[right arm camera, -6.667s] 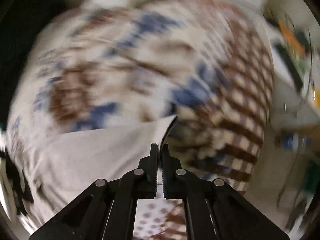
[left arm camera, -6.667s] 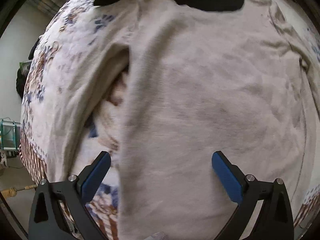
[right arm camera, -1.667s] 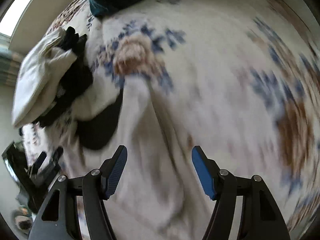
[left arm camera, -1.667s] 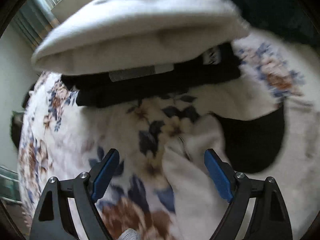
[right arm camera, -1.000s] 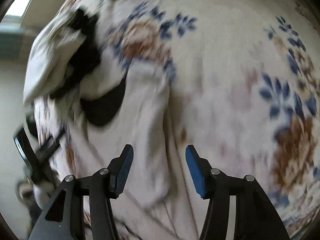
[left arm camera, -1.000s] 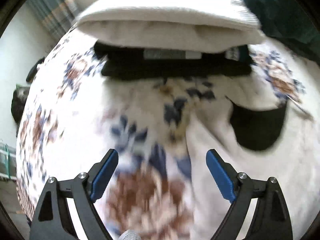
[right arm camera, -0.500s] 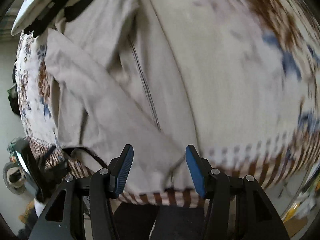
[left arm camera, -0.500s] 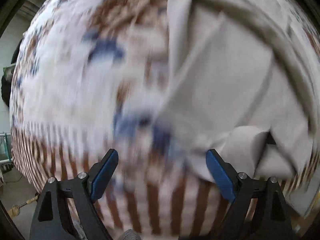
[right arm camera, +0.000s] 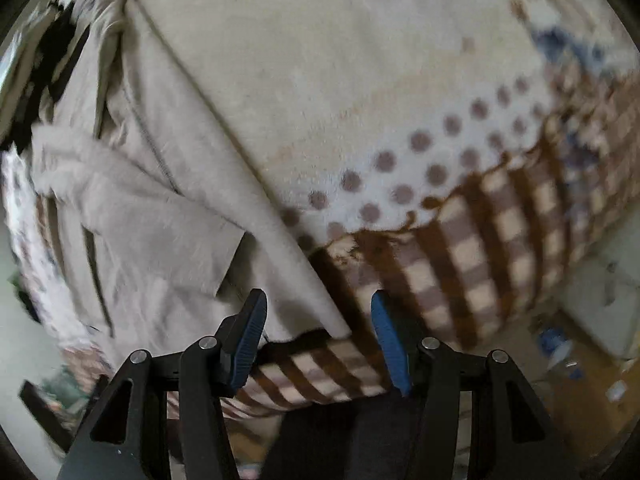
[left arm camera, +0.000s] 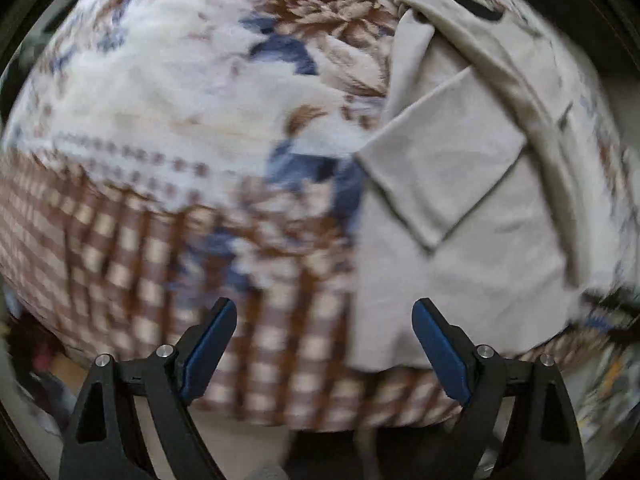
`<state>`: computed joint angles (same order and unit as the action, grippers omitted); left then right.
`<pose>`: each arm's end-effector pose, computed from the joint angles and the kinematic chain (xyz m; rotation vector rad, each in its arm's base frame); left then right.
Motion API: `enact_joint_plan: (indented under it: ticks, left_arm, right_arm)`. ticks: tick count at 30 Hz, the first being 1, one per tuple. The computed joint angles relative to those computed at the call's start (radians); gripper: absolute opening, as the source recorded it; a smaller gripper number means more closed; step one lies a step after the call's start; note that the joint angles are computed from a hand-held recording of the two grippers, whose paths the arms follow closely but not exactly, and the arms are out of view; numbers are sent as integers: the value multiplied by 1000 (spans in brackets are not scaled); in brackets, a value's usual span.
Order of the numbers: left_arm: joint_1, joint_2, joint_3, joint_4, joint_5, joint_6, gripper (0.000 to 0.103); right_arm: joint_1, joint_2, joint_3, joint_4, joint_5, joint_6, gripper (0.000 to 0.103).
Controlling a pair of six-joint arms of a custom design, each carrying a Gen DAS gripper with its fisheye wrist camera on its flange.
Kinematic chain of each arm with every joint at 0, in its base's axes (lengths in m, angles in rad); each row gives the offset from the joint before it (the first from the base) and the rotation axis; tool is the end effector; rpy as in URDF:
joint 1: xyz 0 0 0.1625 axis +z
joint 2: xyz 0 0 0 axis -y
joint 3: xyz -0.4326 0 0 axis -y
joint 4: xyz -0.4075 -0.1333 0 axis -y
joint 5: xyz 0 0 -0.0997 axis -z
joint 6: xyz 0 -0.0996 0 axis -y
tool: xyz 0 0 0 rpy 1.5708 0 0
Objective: Fold small clothes
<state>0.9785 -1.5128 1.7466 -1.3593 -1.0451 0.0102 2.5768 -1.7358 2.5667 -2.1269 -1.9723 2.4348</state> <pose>-0.1128 -0.4959 0.3793 0.8855 2.3377 0.3485 0.2826 -0.0673 0.1730 -1.8155 -2.2165 0.6353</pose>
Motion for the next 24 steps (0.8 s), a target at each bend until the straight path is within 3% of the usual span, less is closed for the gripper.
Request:
enact_joint_plan:
  ticks: [2, 3, 4, 5, 6, 7, 8, 9, 13, 15, 18, 21, 22, 23, 24]
  left_arm:
    - [11, -14, 37, -39, -53, -49, 88]
    - [18, -16, 56, -53, -59, -71, 88]
    - [19, -24, 78, -56, -67, -87, 83]
    - [23, -25, 97, -58, -60, -104, 73]
    - [28, -29, 112, -69, -50, -111, 45]
    - [29, -38, 125, -87, -39, -108, 29]
    - [30, -57, 140, -114, -38, -94, 21]
    - [33, -80, 149, -138, -44, -62, 9]
    - [45, -130, 152, -131, 7, 40, 3]
    - [69, -128, 147, -118, 23, 48, 3]
    - [103, -111, 120, -101, 17, 72, 5]
    - [94, -39, 11, -61, 18, 93, 7]
    - [88, -23, -16, -54, 9, 99, 7]
    - [74, -30, -29, -46, 22, 103, 7]
    - [55, -41, -35, -46, 46, 109, 11]
  right_arm:
    - [16, 11, 37, -82, -27, 0, 56]
    - [22, 23, 37, -89, -38, -5, 49]
    - [23, 30, 32, -79, -38, -18, 33]
    - [22, 36, 28, -77, -38, -40, 26]
    - [27, 45, 20, -69, -35, -54, 15]
    - [32, 52, 10, -55, -26, -66, 8]
    - [-3, 90, 10, -83, -47, -95, 7]
    - [4, 92, 2, -69, -44, -89, 4]
    - [44, 101, -55, 69, -22, -27, 3]
    - [51, 92, -45, 73, -2, 11, 2]
    - [9, 86, -17, 25, 18, -53, 3]
    - [-34, 37, 14, -59, 35, -123, 11]
    - [-46, 10, 12, -50, 48, -140, 28]
    - [-43, -8, -9, -24, 64, -148, 39]
    - [-29, -22, -36, 16, 57, -142, 59]
